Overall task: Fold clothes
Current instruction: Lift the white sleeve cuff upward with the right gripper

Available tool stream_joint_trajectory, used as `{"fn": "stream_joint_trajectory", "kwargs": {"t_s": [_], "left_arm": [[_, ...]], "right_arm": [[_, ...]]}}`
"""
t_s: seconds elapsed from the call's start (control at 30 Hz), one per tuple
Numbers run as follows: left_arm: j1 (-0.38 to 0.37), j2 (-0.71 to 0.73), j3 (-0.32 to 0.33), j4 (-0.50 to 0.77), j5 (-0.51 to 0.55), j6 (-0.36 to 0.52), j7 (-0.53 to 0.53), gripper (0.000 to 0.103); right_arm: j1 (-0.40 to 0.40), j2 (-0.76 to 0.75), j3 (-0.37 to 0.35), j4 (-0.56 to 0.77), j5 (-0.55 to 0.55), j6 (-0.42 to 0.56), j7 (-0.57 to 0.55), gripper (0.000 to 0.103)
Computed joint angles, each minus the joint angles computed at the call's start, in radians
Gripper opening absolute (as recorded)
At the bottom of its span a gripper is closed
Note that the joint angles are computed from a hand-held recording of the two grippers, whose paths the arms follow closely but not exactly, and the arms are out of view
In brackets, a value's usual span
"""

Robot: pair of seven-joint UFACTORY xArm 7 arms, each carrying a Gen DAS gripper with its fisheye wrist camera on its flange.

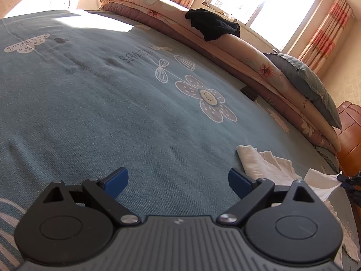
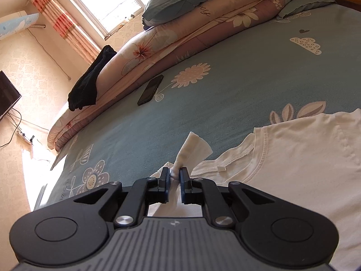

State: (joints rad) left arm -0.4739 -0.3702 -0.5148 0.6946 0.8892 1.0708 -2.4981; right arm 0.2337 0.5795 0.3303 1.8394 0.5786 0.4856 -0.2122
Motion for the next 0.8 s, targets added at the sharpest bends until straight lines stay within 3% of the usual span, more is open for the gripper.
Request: {"fn": "stream_joint_trajectory", "kwargs": {"t_s": [0.8], "left_arm": [[-0.008,0.045,0.027,0.032,0.022,-0.019,0.027,0.095]], "right_arm": [[-0.063,-0.052,-0.04,-0.09,-0.014,-0.07,0.039,0.011]]}}
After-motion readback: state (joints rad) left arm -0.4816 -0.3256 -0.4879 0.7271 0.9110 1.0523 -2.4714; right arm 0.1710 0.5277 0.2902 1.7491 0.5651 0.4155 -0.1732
